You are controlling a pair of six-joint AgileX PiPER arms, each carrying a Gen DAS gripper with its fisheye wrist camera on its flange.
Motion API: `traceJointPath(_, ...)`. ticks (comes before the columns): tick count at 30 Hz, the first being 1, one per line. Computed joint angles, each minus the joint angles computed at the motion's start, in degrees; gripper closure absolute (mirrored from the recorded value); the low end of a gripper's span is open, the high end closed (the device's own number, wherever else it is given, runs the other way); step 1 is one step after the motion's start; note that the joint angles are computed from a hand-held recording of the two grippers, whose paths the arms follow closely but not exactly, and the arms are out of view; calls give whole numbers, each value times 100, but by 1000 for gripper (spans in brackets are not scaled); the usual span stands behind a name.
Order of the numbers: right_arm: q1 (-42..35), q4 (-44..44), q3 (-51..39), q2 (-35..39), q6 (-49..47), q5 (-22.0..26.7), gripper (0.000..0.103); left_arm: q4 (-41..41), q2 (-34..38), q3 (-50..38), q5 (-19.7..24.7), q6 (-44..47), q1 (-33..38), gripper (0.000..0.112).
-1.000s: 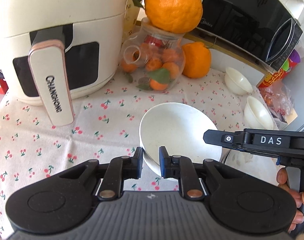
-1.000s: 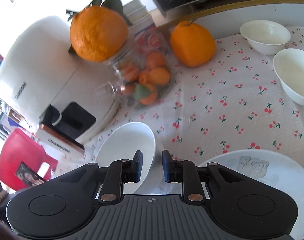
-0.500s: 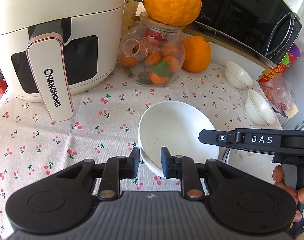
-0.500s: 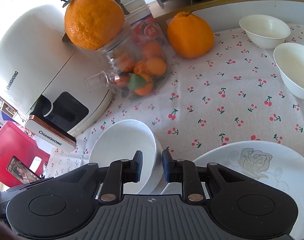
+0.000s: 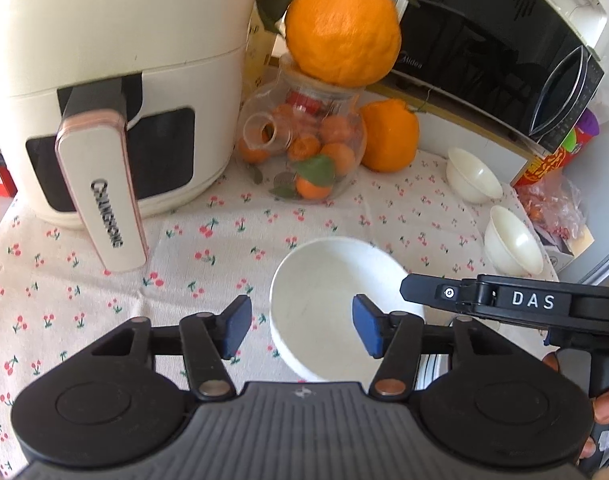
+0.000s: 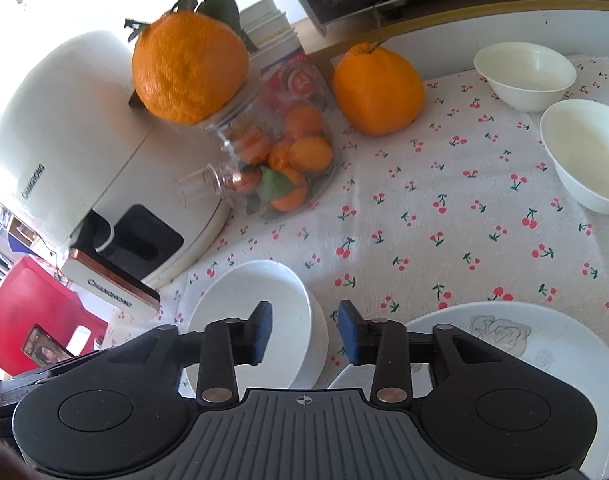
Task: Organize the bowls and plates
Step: 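Carry the white bowl with both grippers, set it down and open, then move both grippers to the second white bowl and grasp its rim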
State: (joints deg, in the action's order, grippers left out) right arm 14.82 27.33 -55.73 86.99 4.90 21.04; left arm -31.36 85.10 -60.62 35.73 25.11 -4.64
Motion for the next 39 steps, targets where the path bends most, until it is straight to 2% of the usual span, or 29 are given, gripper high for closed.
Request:
traceJointPath(7, -315, 183, 109, -259, -114, -48, 46, 50, 13, -90, -255, -389, -305, 43)
traceJointPath(10, -528, 334, 199, -378, -348, -68, 39, 243, 40, -192, -307, -815, -525, 40)
traceJointPath(14, -854, 229, 304, -526, -346, -95, 36, 375, 208, -477, -205, -1075, -854, 37)
traceJointPath(19, -1455, 611, 496, -723, -763, -168, 29, 463, 562, -790, -389, -1242, -1320, 30)
traceJointPath(22, -1840, 613, 566, -741, -777, -228, 28, 289, 847, -962, -541, -1243, -1524, 29)
traceJointPath(27, -2586, 882, 621, -640, -1051, -246, 28, 181, 1355, -1458, -557, -1354, -1841, 29)
traceJointPath(32, -3223, 1317, 627, -438, -1562, -253, 28, -101, 1899, -2010, -571, -1108, -2161, 37)
traceJointPath(37, -3533, 1484, 609, -203, -1720, -318, 29, -241, 2560, -2711, -347, -1151, -2409, 57)
traceJointPath(39, -3633, 1702, 585, -115, -1876, -278, 36, -330, 2774, -2937, -237, -1161, -2479, 65)
